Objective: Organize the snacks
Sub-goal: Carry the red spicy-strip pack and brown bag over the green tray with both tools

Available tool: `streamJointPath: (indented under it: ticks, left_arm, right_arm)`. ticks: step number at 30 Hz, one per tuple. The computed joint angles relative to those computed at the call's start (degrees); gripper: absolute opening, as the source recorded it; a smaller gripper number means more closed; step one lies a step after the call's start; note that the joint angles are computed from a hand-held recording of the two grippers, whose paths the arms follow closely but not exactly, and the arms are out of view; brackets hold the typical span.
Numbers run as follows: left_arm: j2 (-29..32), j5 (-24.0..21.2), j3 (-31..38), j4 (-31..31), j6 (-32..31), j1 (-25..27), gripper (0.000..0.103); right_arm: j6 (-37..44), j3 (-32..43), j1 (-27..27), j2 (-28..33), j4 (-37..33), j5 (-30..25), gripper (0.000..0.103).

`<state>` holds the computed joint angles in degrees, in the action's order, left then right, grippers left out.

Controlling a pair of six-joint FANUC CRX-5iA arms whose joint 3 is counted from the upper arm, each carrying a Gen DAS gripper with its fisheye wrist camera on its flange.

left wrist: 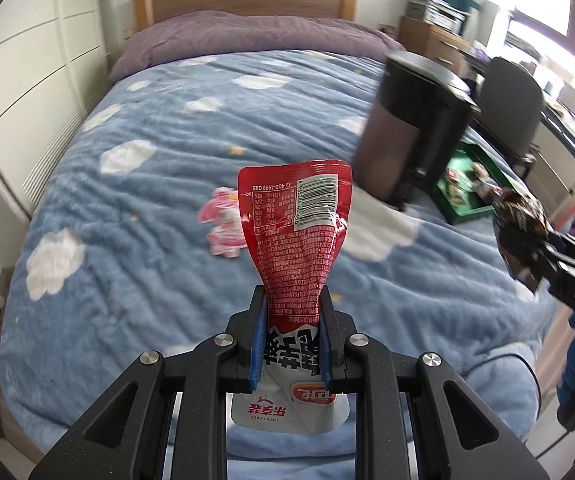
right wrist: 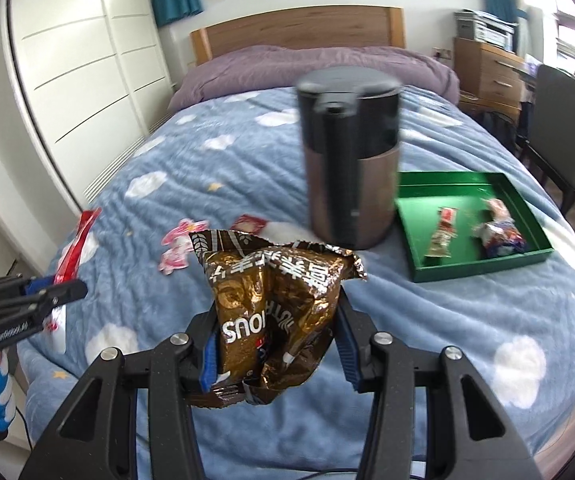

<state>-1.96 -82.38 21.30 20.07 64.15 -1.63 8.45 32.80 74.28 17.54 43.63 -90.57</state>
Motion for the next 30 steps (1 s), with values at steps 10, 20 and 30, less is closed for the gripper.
streamJointPath:
  ticks: [10, 20, 30]
  left_arm:
    - [3.42, -2.84, 4.96, -2.20, 1.39, -11.58, 0.019]
    - [9.90, -5.13, 13.29, -3.75, 3.52, -20.84, 0.019]
    - [21.21, -8.61, 28.01, -4.48, 6.09, -28.11, 0.019]
  right_arm:
    - [-10.49, -16.86, 0.76, -12.58, 2.43, -2.23, 0.040]
    - [-13.83, -25.36, 0.66, -20.73, 4.41, -7.30, 0.040]
    - [-8.16, -28.63, -5.55, -24.71, 5.36, -6.92, 0.040]
